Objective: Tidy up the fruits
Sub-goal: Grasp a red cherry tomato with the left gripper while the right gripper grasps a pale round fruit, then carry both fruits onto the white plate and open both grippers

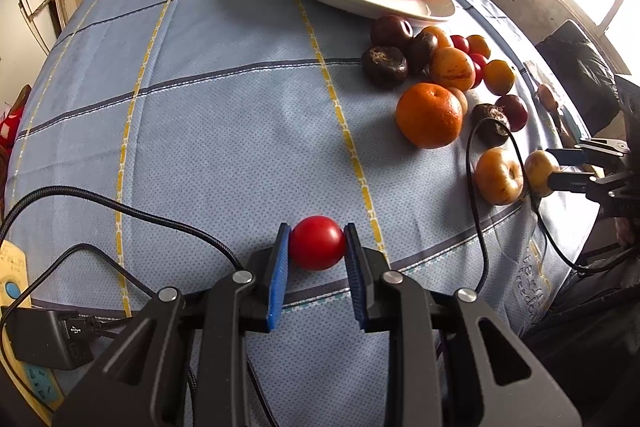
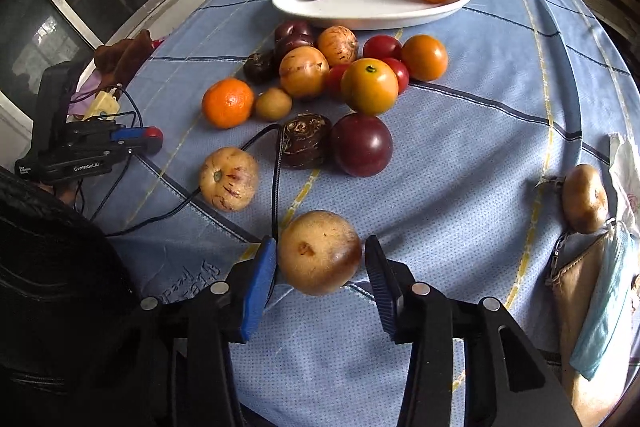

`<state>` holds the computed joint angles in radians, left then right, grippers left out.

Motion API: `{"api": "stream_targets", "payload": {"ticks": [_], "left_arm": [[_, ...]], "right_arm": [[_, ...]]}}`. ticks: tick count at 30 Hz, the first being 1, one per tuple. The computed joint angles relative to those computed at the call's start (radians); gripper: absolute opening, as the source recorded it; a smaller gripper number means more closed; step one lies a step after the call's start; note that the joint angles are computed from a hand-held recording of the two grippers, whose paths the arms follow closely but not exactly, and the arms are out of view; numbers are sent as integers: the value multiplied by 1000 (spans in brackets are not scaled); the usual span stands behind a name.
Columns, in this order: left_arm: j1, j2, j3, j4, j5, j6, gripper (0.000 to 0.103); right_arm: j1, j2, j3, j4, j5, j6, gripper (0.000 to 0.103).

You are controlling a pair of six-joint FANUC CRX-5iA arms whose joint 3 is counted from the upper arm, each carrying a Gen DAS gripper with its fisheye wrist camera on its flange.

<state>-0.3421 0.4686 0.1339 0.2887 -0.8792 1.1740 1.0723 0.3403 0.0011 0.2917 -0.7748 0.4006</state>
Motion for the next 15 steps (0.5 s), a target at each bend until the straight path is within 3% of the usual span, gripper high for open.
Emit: {"api": "stream_targets", "payload": {"ticks": [5,10,15], "left_arm": [[-1,6,9,-1,-5,-1,26],[-2,9,14,1,0,1,26],[-3,27,59,11,12,14,26]], "right_arm": [[-11,24,27,-60,-1,56,47],[-3,30,30,-26,-11,54,45],[-6,-16,-38,88,3,-73,44]]}}
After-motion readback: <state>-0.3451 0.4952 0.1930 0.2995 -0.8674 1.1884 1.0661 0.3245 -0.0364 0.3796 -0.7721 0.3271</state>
